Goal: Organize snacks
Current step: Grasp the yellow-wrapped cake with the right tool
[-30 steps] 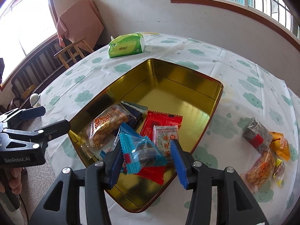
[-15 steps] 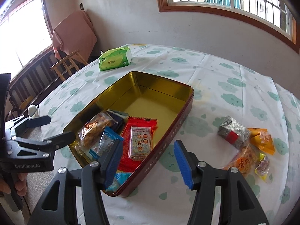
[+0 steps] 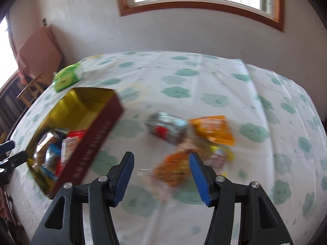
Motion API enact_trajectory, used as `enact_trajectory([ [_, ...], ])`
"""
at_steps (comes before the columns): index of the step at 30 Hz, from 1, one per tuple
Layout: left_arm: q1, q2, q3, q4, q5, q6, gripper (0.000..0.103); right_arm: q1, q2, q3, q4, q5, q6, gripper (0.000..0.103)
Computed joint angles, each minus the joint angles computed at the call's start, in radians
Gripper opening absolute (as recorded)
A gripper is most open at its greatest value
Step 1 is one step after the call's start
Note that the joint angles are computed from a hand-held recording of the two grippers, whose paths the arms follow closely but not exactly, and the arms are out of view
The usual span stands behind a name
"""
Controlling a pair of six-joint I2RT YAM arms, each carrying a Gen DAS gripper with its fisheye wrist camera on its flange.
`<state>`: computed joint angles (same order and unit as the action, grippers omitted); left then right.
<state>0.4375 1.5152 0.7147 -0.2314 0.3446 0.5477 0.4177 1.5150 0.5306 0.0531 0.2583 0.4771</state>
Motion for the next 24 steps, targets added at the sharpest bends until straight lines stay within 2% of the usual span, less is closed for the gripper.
enact_trajectory([
  [8, -0.112, -0.027, -0.033, 0.024, -0.027, -0.034, 0.095, -0.184, 0.051, -0.018, 0.028, -0.075, -0.014, 0.058],
  [18, -0.286, -0.071, -0.069, 0.051, -0.069, -0.082, 0.095, -0.238, 0.204, 0.029, 0.104, -0.101, -0.014, 0.057],
  [20, -0.327, -0.074, -0.077, 0.062, -0.083, -0.093, 0.095, -0.235, 0.21, 0.024, 0.12, -0.087, -0.031, 0.051],
  [21, -0.347, -0.075, -0.08, 0.066, -0.091, -0.1, 0.095, -0.239, 0.214, 0.023, 0.129, -0.092, -0.046, 0.044],
  [24, -0.414, -0.072, -0.091, 0.087, -0.117, -0.124, 0.095, -0.251, 0.214, 0.007, 0.157, -0.107, -0.071, 0.041],
])
